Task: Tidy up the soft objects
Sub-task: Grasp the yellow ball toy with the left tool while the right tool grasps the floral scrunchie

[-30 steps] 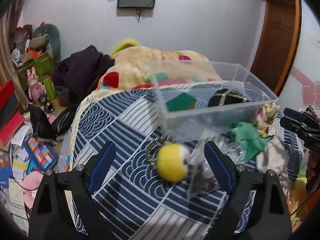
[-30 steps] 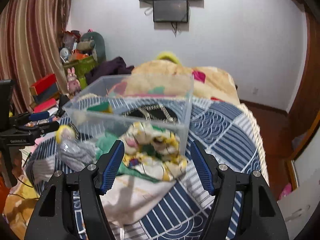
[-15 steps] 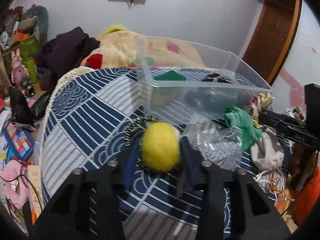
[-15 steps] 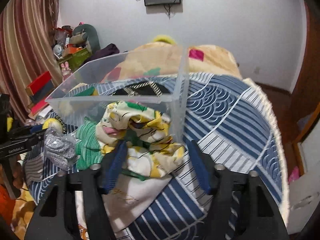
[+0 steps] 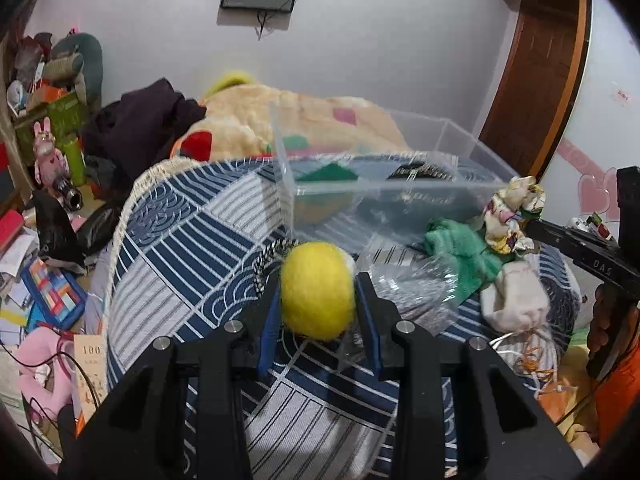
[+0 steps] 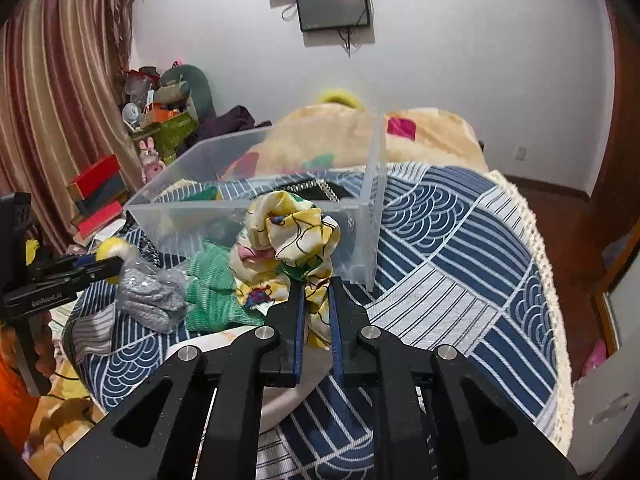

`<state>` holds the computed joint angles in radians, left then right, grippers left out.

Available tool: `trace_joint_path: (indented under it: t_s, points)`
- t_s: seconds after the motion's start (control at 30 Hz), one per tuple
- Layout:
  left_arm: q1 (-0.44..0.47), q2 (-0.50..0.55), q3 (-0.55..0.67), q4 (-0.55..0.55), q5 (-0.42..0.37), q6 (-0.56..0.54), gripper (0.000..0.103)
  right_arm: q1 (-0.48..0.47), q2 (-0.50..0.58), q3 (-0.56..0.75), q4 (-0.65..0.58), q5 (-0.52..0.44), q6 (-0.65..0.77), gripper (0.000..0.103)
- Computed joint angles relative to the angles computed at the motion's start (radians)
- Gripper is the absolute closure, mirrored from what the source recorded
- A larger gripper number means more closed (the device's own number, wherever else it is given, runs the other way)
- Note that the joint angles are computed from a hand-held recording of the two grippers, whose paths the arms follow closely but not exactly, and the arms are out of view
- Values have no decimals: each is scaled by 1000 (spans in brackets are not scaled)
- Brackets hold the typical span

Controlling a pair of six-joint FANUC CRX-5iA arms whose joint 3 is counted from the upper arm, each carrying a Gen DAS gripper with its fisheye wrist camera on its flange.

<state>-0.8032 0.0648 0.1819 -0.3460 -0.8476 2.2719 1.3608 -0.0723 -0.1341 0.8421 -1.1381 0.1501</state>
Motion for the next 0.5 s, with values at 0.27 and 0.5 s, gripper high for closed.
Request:
trace_joint_path:
  t_s: [0.27, 0.5]
  points:
    - [-36, -28, 44, -97, -4, 30, 67, 28, -10, 5, 112, -2, -19, 94]
    - [-30, -12, 105, -118, -6, 12, 67, -5, 16, 41, 184, 41, -28, 94]
